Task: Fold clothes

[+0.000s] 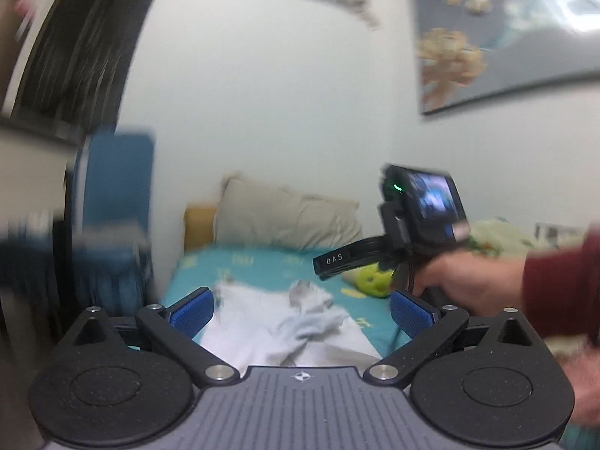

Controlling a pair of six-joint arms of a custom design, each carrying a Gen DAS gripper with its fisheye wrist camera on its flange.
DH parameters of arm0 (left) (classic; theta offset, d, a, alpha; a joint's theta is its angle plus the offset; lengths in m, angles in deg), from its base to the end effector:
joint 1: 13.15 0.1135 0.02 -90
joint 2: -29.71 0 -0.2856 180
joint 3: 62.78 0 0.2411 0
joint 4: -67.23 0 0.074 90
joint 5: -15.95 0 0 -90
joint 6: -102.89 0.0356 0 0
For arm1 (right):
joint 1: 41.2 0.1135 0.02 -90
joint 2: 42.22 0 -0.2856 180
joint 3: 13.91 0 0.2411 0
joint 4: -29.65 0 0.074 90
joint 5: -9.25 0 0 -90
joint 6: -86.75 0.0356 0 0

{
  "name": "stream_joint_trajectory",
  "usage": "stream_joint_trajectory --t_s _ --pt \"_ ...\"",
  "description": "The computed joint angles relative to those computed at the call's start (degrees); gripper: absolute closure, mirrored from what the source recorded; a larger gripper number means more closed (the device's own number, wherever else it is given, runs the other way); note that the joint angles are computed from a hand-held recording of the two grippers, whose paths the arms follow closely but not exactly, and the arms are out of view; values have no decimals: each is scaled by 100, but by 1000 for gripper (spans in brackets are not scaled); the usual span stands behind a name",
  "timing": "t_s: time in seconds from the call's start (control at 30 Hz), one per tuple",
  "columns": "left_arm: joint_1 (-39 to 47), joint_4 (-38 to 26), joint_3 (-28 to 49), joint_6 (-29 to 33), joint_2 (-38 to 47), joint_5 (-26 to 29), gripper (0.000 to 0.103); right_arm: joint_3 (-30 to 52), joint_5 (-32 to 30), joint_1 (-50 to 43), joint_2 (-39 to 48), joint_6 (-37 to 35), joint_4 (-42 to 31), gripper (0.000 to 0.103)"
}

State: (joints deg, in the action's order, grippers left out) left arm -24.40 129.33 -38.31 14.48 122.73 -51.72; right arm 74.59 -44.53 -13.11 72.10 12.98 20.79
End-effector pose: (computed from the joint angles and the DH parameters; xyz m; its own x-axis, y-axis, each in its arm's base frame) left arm 0.2224 -0.0580 0.1623 -0.0949 0.0450 -0.9945 0.5536 0.8327 -0.0151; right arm 0.3973 0.1882 0.2103 -0.4683 0.0056 -0.8835 0.1872 0.9779 -0.0930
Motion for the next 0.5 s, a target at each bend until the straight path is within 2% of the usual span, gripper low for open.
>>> stream_joint_trajectory --t_s 0.1,0.2,0.4,0.47,0.5 --pt "-70 -808 -6 -19 -595 -106 1 -710 113 311 -923 189 -82 9" --pt "-88 -1410 30 -248 -1097 -252 1 -1285 509 824 -1820 549 -410 9" --pt "-60 -2545 315 -370 -1447 -261 1 -2137 995 2232 -3355 2575 -1783 9" --pt "261 -3105 628 -849 -1150 305 0 -2426 1171 2714 -3694 3158 -1968 9" --pt "394 -3676 983 -923 -901 529 0 -2570 1280 2894 -3801 3295 -1962 9"
